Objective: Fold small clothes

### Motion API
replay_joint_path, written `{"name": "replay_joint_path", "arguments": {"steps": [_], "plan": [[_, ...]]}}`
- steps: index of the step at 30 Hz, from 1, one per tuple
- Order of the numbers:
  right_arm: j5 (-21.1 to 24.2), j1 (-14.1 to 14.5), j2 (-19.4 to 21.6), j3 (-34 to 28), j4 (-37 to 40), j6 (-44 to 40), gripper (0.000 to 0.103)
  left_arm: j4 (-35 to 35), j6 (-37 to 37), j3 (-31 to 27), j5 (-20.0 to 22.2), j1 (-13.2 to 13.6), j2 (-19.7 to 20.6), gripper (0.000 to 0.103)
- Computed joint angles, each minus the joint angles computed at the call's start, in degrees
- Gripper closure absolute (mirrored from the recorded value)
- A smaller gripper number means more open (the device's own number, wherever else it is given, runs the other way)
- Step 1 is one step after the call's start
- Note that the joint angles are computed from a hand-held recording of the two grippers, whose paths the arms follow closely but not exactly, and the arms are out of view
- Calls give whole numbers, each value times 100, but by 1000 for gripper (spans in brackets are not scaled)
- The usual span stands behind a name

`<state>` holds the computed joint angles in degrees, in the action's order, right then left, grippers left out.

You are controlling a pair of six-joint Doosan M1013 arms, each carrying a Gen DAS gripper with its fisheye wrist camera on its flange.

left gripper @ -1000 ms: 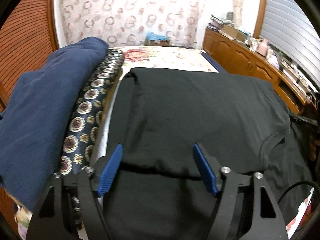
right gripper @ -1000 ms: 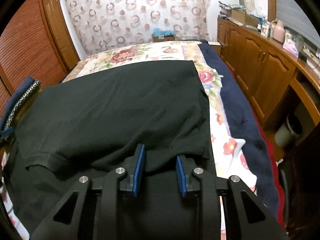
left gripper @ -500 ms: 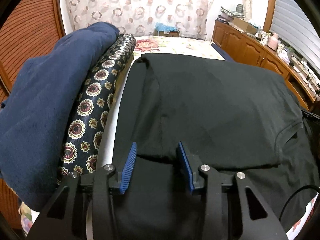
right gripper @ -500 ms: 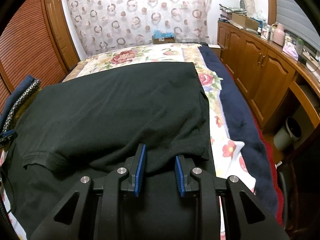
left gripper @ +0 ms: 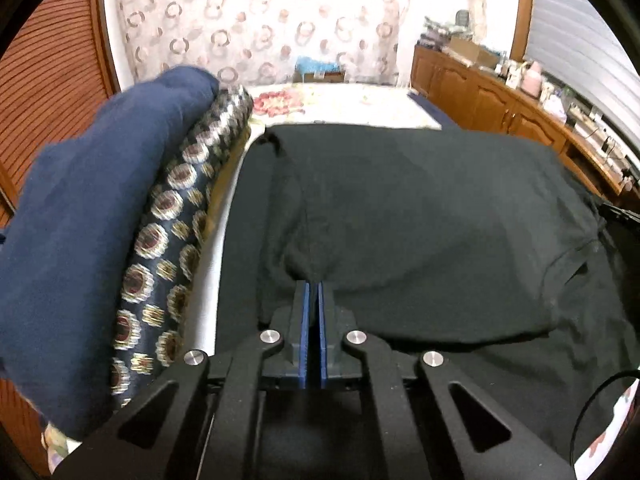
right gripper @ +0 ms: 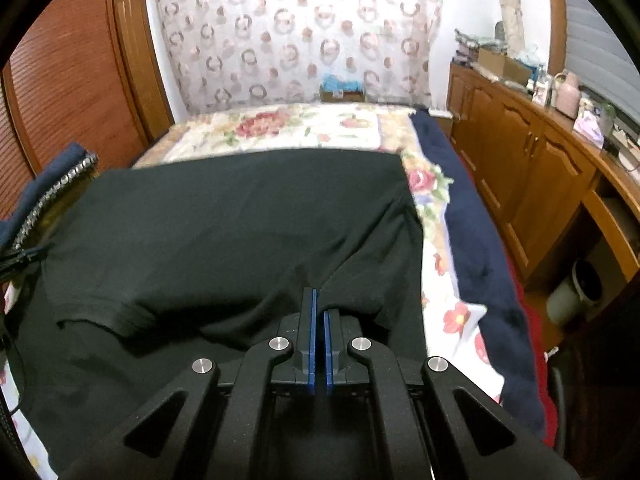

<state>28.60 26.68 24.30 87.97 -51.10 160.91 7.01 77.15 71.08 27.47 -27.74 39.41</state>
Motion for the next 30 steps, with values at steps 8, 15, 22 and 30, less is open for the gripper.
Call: {"name": "replay_joint_path", "arguments": {"steps": [8,15,22,30], "plan": [[-128,92,-282,289,-1262,1364,101,-538,468,324,-626,109,-293,99],[-236,244,-564,690,-2233,2486,101,-683,689,662,-1084,144,-535,99],[-78,450,-771,1017,-2850,3191,101,-920,981,1062,-1457,152,-787,99],[208,769,-985,1402,-3034,3454,101,-1064,1131,1706,-1897,185,-1174,99]]}}
